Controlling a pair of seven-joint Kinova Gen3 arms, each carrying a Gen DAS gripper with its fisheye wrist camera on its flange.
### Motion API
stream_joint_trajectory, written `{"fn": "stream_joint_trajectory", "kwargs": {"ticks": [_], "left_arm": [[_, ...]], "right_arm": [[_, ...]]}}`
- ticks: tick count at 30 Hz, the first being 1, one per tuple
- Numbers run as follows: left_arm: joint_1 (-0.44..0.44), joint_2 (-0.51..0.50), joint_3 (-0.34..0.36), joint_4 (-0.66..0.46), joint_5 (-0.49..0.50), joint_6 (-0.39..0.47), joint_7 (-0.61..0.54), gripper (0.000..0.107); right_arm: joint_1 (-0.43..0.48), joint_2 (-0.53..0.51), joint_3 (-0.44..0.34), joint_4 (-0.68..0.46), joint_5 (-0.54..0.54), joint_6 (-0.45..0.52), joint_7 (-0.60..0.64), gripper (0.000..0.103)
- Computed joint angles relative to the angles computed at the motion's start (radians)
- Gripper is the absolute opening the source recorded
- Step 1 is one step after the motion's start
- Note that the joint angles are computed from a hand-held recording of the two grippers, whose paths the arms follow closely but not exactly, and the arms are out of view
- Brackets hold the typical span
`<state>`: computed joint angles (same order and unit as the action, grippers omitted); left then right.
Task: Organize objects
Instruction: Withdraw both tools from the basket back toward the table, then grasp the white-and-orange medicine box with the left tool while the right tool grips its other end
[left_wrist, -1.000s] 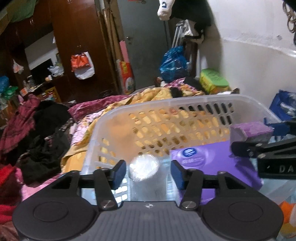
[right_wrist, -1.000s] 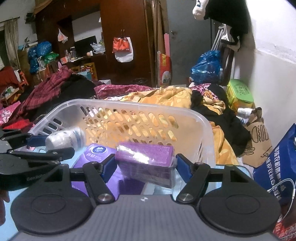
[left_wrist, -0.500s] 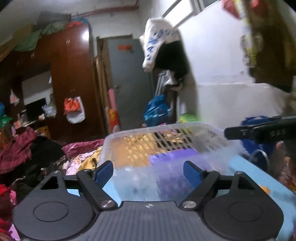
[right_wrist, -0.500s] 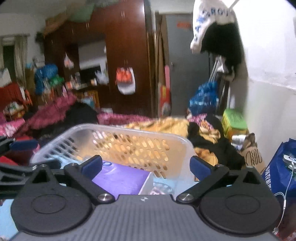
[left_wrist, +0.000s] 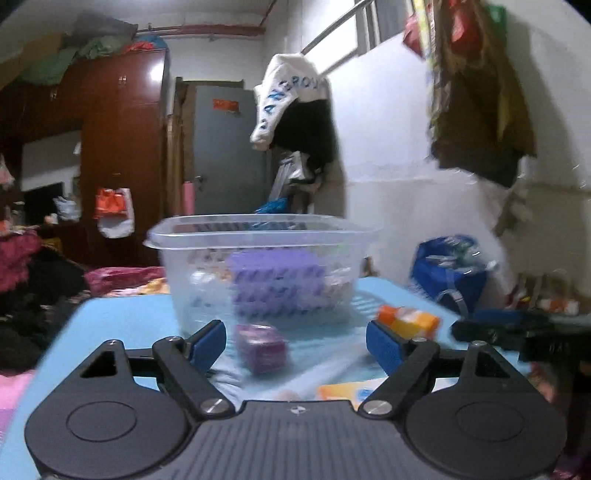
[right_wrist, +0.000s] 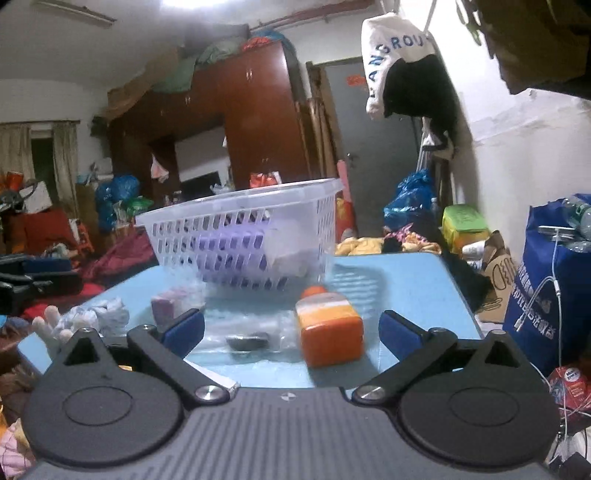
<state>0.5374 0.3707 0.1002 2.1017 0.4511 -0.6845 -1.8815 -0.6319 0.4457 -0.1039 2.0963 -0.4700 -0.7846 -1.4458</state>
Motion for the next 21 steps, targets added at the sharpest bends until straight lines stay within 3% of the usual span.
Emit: {"fn": "stream_joint_trajectory", "kwargs": {"ticks": [3, 8, 12, 21], "left_arm": [[-0.034, 0.019, 0.055, 0.066, -0.121, -0.109, 0.060, 0.086], [-0.017, 0.068, 0.044, 0.122, -0.250, -0.191, 0.067, 0.086], [-0.032, 0.108, 0.033, 0.116, -0.288, -0.172, 0.038, 0.084], [-0.206, 0.149, 0.073, 0.124, -0.593, -0.150, 0.146, 0.075]], "right_arm": [[0.067, 0.005, -0.086, 0.051, 0.105, -0.082, -0.087, 0.103], [-0.035, 0.001, -0.030, 0.123, 0.087, -0.134, -0.019, 0.103], [-0.019, 0.008, -0.046, 0.154, 0.144, -0.132, -0.022, 0.103], [0.013, 0.073, -0.058, 0.127, 0.267, -0.128, -0.045, 0.083]]}}
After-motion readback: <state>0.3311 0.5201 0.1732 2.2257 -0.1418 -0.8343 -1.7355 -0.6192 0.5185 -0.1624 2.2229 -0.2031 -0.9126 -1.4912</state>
